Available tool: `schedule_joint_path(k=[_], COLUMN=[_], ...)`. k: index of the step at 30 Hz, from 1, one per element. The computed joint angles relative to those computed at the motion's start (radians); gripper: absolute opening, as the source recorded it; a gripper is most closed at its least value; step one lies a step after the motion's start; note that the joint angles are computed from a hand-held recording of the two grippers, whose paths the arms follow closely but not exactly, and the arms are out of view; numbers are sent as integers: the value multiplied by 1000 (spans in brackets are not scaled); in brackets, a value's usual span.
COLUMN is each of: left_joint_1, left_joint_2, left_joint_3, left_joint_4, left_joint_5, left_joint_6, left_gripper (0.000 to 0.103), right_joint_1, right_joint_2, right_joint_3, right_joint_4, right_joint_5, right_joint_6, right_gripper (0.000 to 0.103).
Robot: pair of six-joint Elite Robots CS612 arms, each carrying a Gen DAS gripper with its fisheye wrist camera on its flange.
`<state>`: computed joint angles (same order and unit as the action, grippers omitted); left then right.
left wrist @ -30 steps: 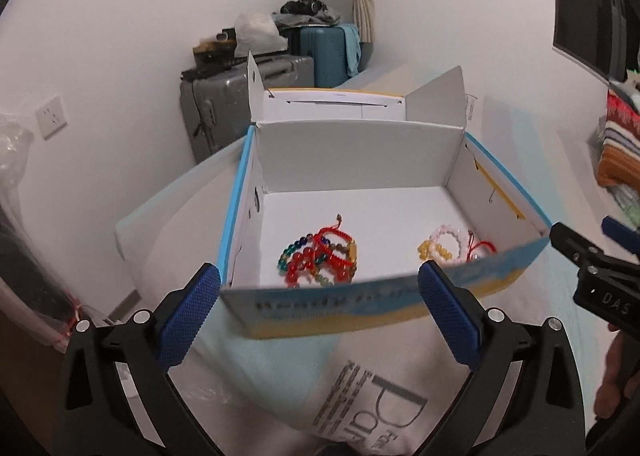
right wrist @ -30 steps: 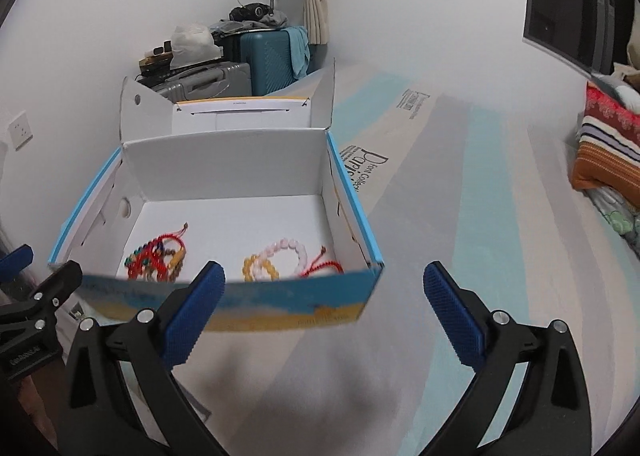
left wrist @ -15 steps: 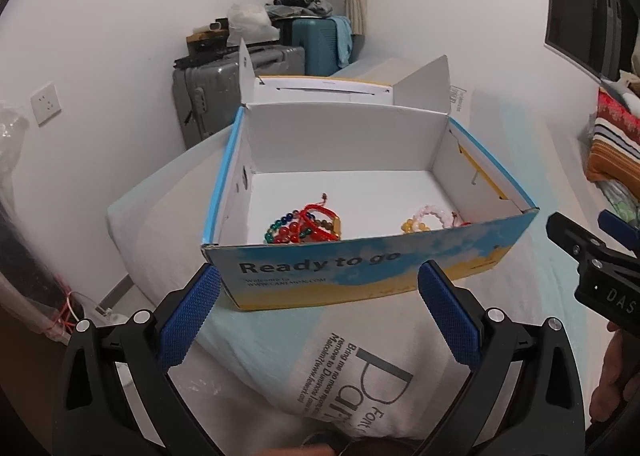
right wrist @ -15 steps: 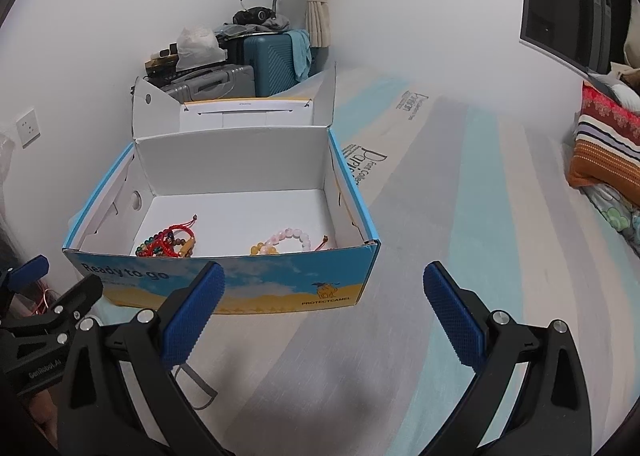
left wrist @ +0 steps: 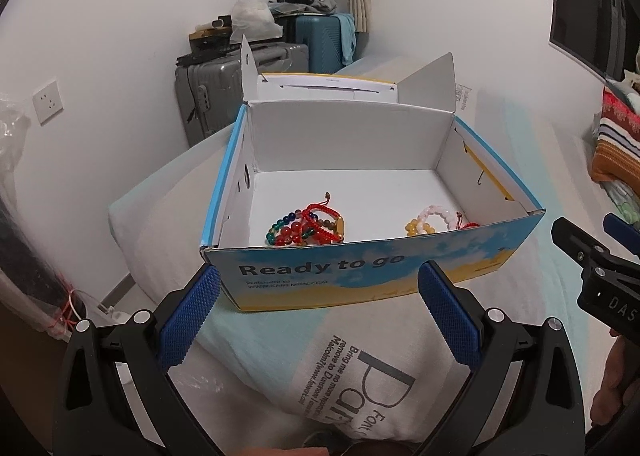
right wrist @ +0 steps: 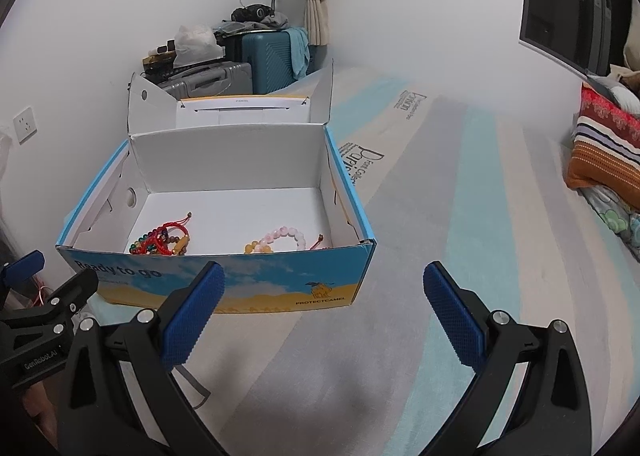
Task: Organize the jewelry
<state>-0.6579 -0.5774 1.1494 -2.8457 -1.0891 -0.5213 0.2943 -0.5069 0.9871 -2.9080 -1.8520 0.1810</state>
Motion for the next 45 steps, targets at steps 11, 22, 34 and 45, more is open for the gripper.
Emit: schedule_joint_path(k=[11,22,34,45], left_joint_1=[-1,3,-4,-8], left_joint_2=[3,2,5,7], left_joint_3=[-5,-6,-4,-6], left_joint_4=[-6,0,-29,-28], left_joint_5=[-3,-40,-27,-7], left_joint_6=[5,-1,22,26], left_gripper=[97,97,98,98], right_joint_1=[-4,-1,-2,-4], right_joint_2=[-2,2,3,8], right_joint_3=[2,-2,1,-8], right_joint_4=[3,4,5,20], right_joint_5=[10,9,11,23], right_joint_6=[1,9,11,10], right_gripper=[96,96,96,96])
